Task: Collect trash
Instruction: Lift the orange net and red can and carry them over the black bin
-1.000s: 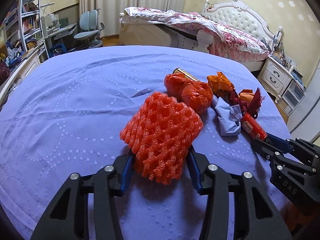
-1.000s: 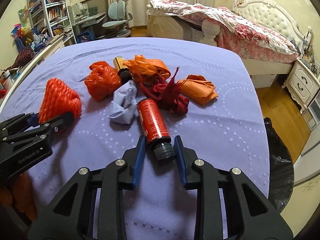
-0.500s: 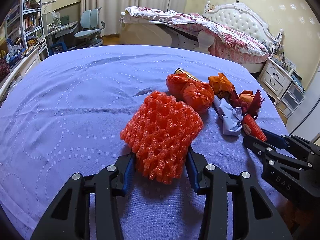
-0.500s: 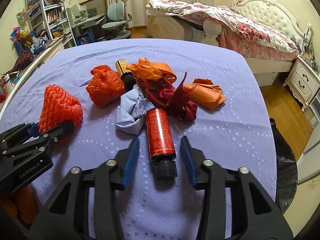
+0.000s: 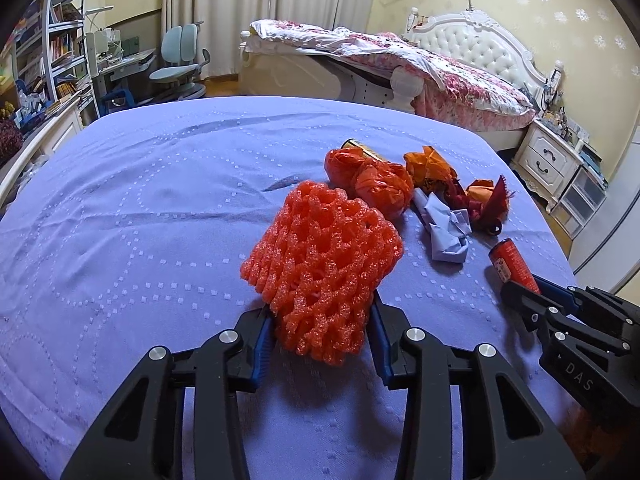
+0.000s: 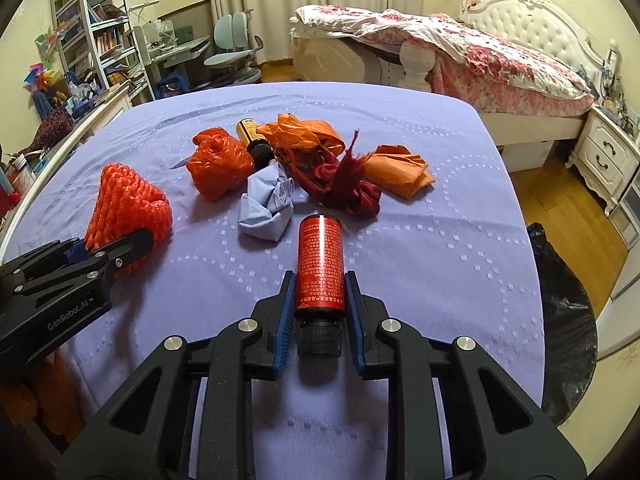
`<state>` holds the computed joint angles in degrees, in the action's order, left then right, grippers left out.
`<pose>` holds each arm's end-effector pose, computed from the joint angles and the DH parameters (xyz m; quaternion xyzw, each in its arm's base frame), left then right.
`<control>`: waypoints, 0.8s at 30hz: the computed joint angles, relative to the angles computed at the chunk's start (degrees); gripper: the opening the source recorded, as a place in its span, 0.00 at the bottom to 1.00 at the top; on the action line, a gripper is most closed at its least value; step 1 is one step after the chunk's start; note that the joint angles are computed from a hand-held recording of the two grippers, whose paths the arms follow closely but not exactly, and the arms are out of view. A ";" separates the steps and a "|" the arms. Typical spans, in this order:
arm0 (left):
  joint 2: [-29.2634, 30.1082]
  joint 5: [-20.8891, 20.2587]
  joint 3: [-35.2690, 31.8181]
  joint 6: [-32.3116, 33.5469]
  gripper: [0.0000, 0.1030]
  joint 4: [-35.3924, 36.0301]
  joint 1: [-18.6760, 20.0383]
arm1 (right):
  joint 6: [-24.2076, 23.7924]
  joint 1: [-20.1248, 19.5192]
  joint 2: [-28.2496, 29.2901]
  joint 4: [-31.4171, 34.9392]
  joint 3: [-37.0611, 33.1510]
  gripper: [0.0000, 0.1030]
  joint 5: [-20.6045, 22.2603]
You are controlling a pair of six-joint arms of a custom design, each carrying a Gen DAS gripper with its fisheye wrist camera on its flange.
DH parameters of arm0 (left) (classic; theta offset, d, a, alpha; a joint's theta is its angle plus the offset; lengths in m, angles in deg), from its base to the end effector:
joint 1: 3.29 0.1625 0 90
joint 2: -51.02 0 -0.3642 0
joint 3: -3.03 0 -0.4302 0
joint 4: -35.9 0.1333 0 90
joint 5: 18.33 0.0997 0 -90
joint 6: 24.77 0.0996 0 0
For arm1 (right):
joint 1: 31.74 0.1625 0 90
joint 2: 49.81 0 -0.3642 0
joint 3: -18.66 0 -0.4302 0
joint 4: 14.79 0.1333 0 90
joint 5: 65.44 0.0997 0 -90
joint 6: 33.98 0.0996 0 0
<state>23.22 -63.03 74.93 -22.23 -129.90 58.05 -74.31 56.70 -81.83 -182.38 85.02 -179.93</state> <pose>-0.1819 -0.7584 0.0258 0.1374 0.8834 -0.3292 0.3039 0.0702 -0.8009 0.1152 0.2278 -0.8829 0.2659 0.3129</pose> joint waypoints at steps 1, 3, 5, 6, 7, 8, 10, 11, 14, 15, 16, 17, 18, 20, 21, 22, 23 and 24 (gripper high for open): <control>-0.06 0.02 0.23 0.11 0.39 -0.32 -0.12 | 0.11 -0.12 -0.54 -0.31 0.71 0.23 0.15; -0.30 -0.14 0.95 0.22 0.39 -0.99 -0.37 | 0.23 -0.28 -1.32 -1.01 1.84 0.23 0.36; -0.55 -0.54 1.71 0.23 0.39 -1.44 -0.66 | 0.18 -0.51 -2.34 -2.10 3.30 0.23 0.48; -0.57 -0.70 1.90 0.30 0.39 -1.51 -0.81 | 0.19 -0.54 -2.62 -2.38 3.71 0.23 0.48; -0.62 -0.92 2.22 0.45 0.39 -1.65 -1.02 | 0.25 -0.69 -3.19 -2.89 4.47 0.23 0.54; -0.58 -1.06 2.33 0.50 0.39 -1.68 -1.20 | 0.39 -0.83 -3.67 -3.31 5.11 0.23 0.63; -0.51 -1.53 2.72 0.56 0.38 -1.93 -1.64 | 0.62 -1.07 -4.57 -4.21 6.26 0.23 0.78; -0.42 -1.84 2.85 0.65 0.38 -2.03 -1.90 | 0.70 -1.19 -4.95 -4.57 6.69 0.23 0.85; -0.03 -2.55 2.90 1.03 0.38 -2.37 -2.46 | 0.62 -1.62 -6.41 -6.57 8.56 0.23 0.95; 0.25 -2.89 2.81 1.34 0.38 -2.69 -2.74 | 0.60 -1.74 -6.82 -7.15 9.02 0.23 0.97; 0.40 -3.08 2.81 1.49 0.38 -2.92 -2.96 | 0.76 -1.96 -7.44 -7.90 9.68 0.23 1.06; 0.67 -3.36 2.74 1.81 0.38 -3.33 -3.23 | 0.89 -2.12 -7.87 -8.39 10.14 0.23 1.12; 1.01 -3.65 2.56 2.21 0.38 -3.67 -3.52 | 0.94 -2.32 -8.30 -8.99 10.59 0.23 1.16; 1.86 -4.10 1.88 2.90 0.38 -3.91 -4.04 | 0.95 -2.85 -9.57 -11.08 11.97 0.23 1.06; 2.37 -4.41 1.38 3.23 0.38 -3.80 -4.35 | 0.97 -2.94 -9.84 -11.53 12.30 0.23 1.03; 2.88 -4.79 0.83 3.61 0.38 -3.61 -4.64 | 1.03 -3.20 -10.41 -12.43 12.83 0.23 0.96; 3.30 -5.05 0.40 3.89 0.38 -3.49 -4.87 | 1.13 -3.47 -10.92 -13.14 13.30 0.23 0.92; 3.86 -5.44 -0.17 4.36 0.38 -3.36 -5.18 | 1.38 -3.82 -11.52 -13.98 13.73 0.23 0.85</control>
